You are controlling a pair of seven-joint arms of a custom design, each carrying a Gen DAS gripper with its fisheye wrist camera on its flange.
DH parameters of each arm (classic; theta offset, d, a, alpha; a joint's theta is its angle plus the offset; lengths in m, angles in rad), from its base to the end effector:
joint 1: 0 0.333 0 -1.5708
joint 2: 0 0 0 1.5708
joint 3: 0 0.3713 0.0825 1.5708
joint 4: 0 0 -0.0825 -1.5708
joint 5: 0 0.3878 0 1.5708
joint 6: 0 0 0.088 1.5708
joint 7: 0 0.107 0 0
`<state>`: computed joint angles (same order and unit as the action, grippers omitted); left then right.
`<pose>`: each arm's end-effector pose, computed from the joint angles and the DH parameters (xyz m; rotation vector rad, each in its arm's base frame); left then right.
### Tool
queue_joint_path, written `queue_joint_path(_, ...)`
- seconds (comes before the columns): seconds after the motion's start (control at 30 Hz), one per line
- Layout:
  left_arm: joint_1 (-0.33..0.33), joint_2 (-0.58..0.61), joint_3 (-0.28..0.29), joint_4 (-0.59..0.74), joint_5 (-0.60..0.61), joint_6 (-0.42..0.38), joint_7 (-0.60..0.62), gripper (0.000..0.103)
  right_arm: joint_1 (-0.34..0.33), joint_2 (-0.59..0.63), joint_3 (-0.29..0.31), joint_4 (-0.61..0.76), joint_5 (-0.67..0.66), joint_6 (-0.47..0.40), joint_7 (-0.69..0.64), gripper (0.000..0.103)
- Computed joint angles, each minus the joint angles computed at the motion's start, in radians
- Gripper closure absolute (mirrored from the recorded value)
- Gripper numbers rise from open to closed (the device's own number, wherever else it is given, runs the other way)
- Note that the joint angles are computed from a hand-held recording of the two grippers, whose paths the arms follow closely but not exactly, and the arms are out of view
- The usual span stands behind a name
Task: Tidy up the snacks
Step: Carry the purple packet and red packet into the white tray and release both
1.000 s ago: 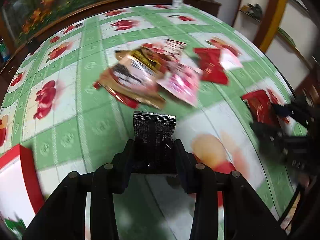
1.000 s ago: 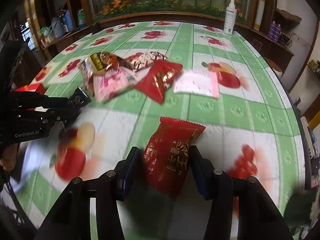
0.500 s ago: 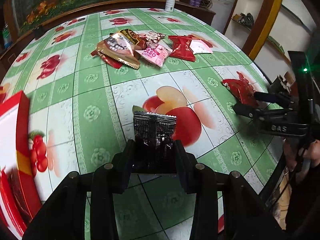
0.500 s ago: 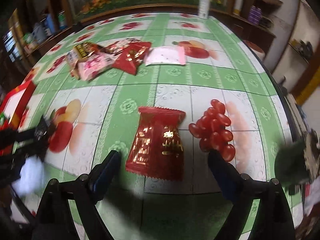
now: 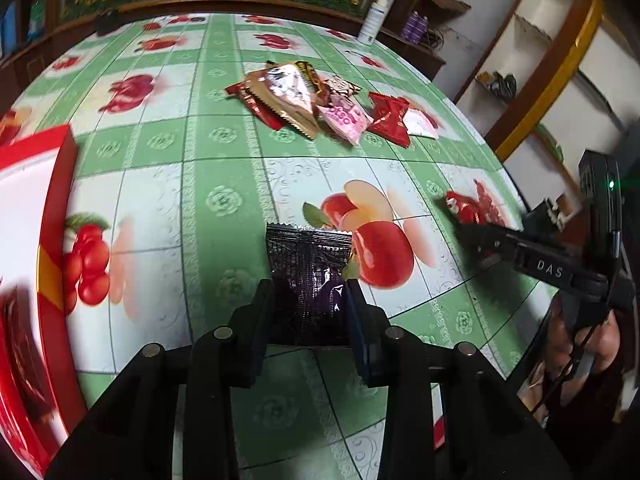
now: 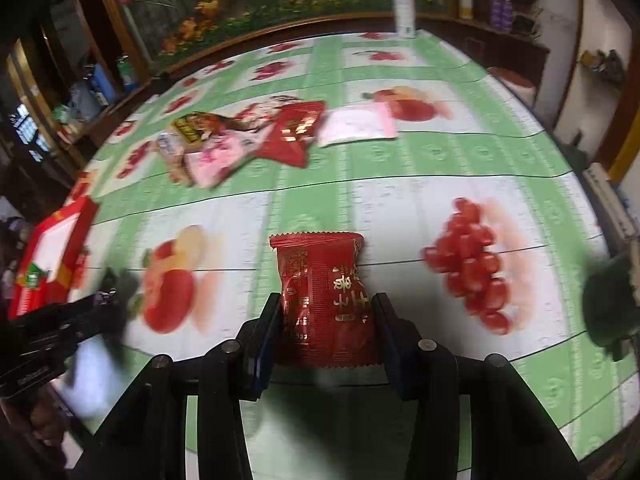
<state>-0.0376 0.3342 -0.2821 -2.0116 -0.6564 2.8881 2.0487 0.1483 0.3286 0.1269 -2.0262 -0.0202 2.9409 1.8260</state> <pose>0.6380 -0.1574 0.3939 -1.8611 2.1890 -0.9554 0.6397 0.1744 0.4035 -1.8517 1.8160 -0.3586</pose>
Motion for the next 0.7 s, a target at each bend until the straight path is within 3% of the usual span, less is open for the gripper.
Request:
queue_joint_path(0.17, 0.036, -0.04, -0.016, -0.04, -0.083, 0.0, 0.04, 0.071, -0.163, 0.023, 0.225, 0.023, 0.244, -0.018, -0.231, 0.057)
queue_joint_path(0.27, 0.057, -0.095, -0.035, -0.085, -0.173, 0.032, 0.12, 0.071, -0.185, 0.044, 0.281, 0.059, 0.346, -0.06, -0.333, 0.057)
queue_joint_path(0.47, 0.043, -0.203, -0.007, -0.159, -0.333, 0.151, 0.268, 0.071, -0.102, 0.11, 0.289, 0.195, 0.424, -0.148, -0.443, 0.057)
queue_joint_path(0.6, 0.027, -0.26, 0.058, -0.221, -0.335, 0.226, 0.236, 0.07, -0.045, 0.166, 0.309, 0.312, 0.481, -0.205, -0.533, 0.057)
queue_joint_path(0.7, 0.024, -0.286, 0.116, -0.27, -0.23, 0.267, 0.124, 0.07, 0.01, 0.222, 0.325, 0.42, 0.513, -0.249, -0.597, 0.058)
